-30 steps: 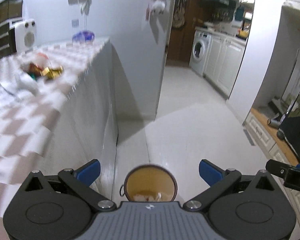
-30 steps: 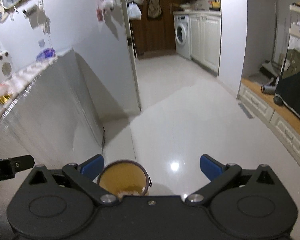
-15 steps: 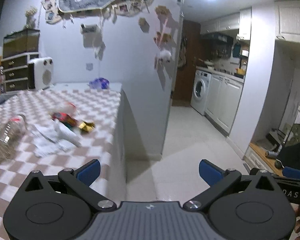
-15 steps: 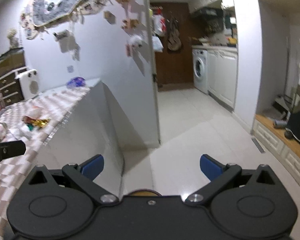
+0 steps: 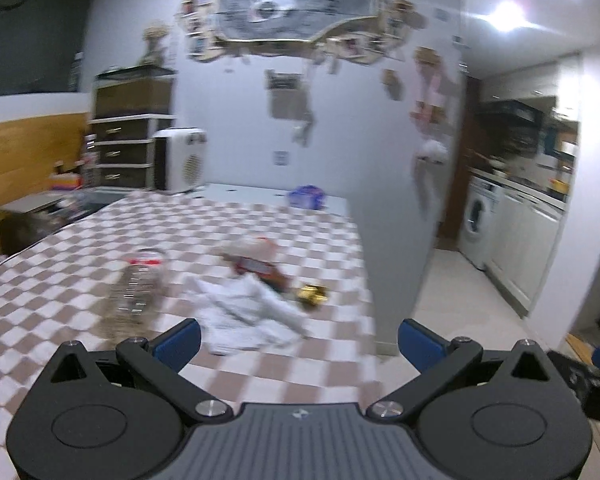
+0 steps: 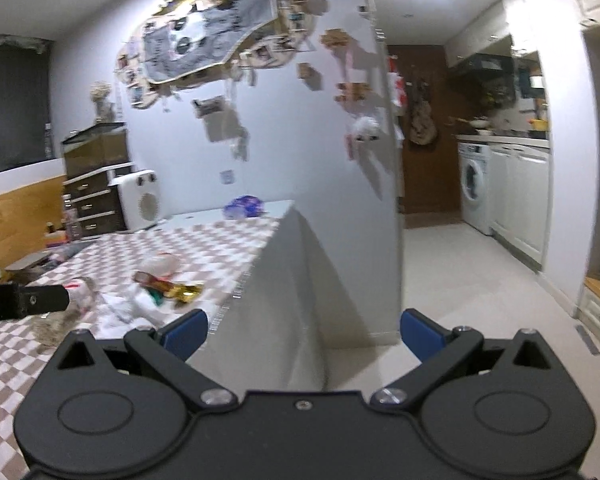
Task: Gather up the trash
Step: 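Grasp the clear plastic bottle with the left tool while the right tool grasps tissues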
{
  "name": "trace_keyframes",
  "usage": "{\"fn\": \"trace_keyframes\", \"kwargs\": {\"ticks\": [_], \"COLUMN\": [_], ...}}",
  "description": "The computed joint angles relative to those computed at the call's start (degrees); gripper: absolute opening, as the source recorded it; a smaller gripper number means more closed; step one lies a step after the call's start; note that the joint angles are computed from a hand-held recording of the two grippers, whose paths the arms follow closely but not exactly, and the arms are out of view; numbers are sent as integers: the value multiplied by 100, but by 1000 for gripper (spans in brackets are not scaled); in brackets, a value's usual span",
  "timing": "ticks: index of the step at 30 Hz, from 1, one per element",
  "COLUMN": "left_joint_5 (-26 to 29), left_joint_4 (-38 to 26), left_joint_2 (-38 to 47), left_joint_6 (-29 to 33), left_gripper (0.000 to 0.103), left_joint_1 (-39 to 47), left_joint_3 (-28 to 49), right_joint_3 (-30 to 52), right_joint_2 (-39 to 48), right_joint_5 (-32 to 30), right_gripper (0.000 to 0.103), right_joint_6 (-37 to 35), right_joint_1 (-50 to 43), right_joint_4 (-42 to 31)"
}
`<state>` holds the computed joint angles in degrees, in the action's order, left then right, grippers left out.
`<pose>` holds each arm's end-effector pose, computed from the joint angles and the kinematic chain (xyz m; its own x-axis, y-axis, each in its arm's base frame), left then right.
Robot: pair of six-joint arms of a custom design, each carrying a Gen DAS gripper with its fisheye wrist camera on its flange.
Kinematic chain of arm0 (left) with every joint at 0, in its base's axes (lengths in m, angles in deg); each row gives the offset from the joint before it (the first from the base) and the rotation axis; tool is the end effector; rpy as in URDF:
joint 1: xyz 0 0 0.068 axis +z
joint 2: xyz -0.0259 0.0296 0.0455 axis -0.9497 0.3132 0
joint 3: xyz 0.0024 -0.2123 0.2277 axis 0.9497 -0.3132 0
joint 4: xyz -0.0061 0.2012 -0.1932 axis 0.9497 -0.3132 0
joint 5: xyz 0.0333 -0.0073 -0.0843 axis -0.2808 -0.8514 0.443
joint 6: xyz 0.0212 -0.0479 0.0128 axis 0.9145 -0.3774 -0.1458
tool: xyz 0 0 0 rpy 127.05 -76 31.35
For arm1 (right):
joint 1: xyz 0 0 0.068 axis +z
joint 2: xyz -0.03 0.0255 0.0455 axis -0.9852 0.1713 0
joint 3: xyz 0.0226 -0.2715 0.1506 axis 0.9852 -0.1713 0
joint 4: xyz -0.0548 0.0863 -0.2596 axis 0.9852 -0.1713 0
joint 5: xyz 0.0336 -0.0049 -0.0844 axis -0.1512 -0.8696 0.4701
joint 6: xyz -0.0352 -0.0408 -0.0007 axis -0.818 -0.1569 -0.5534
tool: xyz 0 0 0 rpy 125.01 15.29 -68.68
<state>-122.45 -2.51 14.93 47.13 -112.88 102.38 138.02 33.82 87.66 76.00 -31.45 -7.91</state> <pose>0.1451 -0.0952 0.5133 -0.3760 -0.1289 -0.9176 -0.1265 0.9881 -0.0870 0.1567 0.1462 0.4843 -0.3190 0.1165 -0.9406 -0.1236 0.9788 0.1631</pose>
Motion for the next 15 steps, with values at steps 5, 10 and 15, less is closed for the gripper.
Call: {"fn": "trace_keyframes", "kwargs": {"ticks": [5, 10, 15], "left_joint_5": [770, 1695, 2627], "left_joint_4": [206, 486, 783], "left_joint_2": [-158, -301, -333], "left_joint_6": [711, 1117, 1377], "left_gripper": [103, 103, 103], "left_joint_1": [1446, 2825, 3971], "left_joint_3": [-99, -387, -735], "right_joint_3": [313, 446, 654], "right_joint_2": [655, 1206, 1722], "right_joint_5": [-247, -458, -1179], "right_gripper": [103, 103, 103], "right_joint_6": [-200, -501, -310], "right_joint_1": [159, 244, 40], "right_joint_4": [299, 854, 1202]}}
